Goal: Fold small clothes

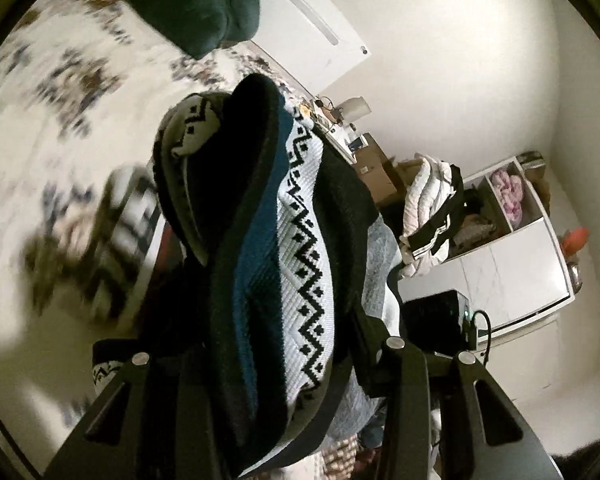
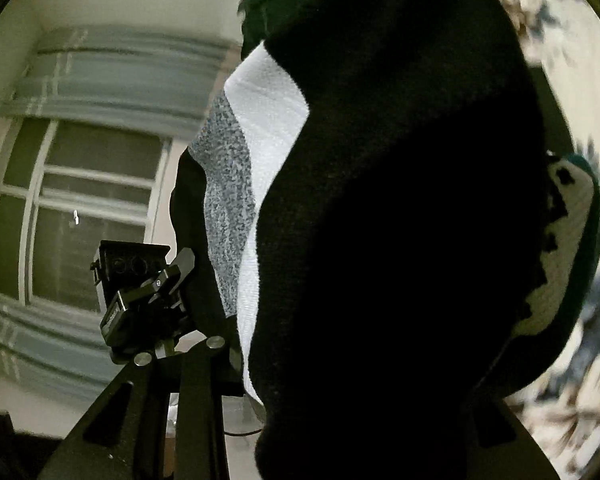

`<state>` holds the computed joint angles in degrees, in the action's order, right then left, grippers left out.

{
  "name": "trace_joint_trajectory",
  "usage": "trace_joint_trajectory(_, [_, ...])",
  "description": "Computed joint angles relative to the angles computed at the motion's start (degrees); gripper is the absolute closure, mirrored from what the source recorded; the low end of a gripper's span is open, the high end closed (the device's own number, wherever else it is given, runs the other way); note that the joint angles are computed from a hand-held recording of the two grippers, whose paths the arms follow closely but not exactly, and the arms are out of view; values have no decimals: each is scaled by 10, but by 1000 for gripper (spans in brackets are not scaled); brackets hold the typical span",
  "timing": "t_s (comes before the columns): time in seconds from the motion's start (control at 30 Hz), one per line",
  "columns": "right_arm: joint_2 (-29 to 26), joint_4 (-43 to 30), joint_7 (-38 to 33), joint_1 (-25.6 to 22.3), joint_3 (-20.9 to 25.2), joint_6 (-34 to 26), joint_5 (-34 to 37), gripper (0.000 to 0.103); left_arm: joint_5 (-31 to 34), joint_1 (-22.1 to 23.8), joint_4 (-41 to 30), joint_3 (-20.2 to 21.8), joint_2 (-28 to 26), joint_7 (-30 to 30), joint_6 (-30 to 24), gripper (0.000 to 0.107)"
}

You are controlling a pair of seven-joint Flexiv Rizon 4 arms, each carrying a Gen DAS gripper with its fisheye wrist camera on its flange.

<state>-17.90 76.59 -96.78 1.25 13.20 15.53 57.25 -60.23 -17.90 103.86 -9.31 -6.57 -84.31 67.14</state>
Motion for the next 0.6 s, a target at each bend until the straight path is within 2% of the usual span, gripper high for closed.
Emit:
trace_joint_trajectory(0.1, [-55, -66, 29, 5, -11, 15, -7, 67, 77, 32, -81, 5, -66, -25, -65, 71])
trace_joint_trajectory(0.17, [-91, -97, 48, 12, -9, 36, -24, 67, 158, 53, -147, 10, -125, -60, -123, 70])
trace_joint_trajectory(0.33, [-185, -158, 98, 22, -10, 44, -91, 66, 242, 78, -207, 13, -207, -117, -211, 70])
trace_joint_trajectory(0.4, [-205, -168, 114, 19, -5, 35, -114, 66, 261, 82, -203, 12, -218, -126, -220, 70])
trace_joint_trajectory(0.5, [-218, -174, 137, 5, -3, 26, -151, 50, 258, 89, -185, 0, -213, -114, -209, 67])
trace_joint_trajectory(0.6, [-217, -178, 136, -7, 9, 23, -174, 45, 253, 92, -176, -4, -208, -111, -208, 67])
